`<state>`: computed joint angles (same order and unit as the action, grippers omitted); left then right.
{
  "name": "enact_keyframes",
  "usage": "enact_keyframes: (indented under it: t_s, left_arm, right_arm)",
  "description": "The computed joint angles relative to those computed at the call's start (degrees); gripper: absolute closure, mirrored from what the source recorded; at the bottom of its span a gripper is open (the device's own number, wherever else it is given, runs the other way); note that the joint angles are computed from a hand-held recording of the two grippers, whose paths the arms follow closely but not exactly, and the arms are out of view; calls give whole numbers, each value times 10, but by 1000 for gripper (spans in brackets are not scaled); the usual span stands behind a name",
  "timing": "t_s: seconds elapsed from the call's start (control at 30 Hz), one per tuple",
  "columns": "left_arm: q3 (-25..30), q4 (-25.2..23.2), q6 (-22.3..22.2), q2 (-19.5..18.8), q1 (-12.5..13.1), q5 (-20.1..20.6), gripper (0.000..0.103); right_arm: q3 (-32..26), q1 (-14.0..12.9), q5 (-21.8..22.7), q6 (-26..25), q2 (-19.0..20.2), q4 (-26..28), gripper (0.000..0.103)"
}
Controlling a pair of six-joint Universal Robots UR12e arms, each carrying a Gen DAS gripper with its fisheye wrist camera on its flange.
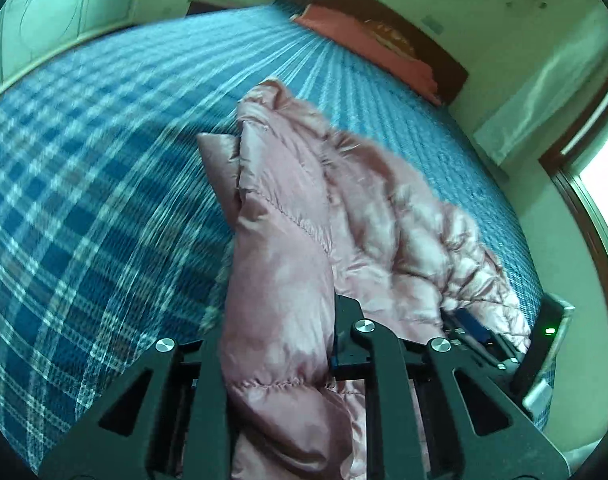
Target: Fold large clothes
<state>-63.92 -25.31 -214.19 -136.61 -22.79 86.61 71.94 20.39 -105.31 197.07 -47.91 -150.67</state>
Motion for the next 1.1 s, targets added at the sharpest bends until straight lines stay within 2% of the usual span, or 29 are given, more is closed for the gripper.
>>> enact_keyframes:
  t_s: [0.13,0.33,0.47,0.67,0.9,1.1]
  left_arm:
    - [22,5,22,-2,-10,9,88]
    - [68,-18,65,-15,-31,32,89]
    - [102,-38,92,-25,-44,44,89]
    - [150,-66,124,-43,-62,60,89]
    - [222,-104,162,-78,-81,66,89]
    - [301,-150,187,-121,-98,54,89]
  right_arm:
    - [1,-4,12,3,-1,1,58]
    - [10,-10,22,5,-12,-3,58]
    - [41,-16,15,10,-36,-18,58]
    - [121,-31,-13,27,-91,-67,58]
    - [186,-45,-51,59,-133,-55,58]
    - [221,-55,-23,79,-144,-60,58]
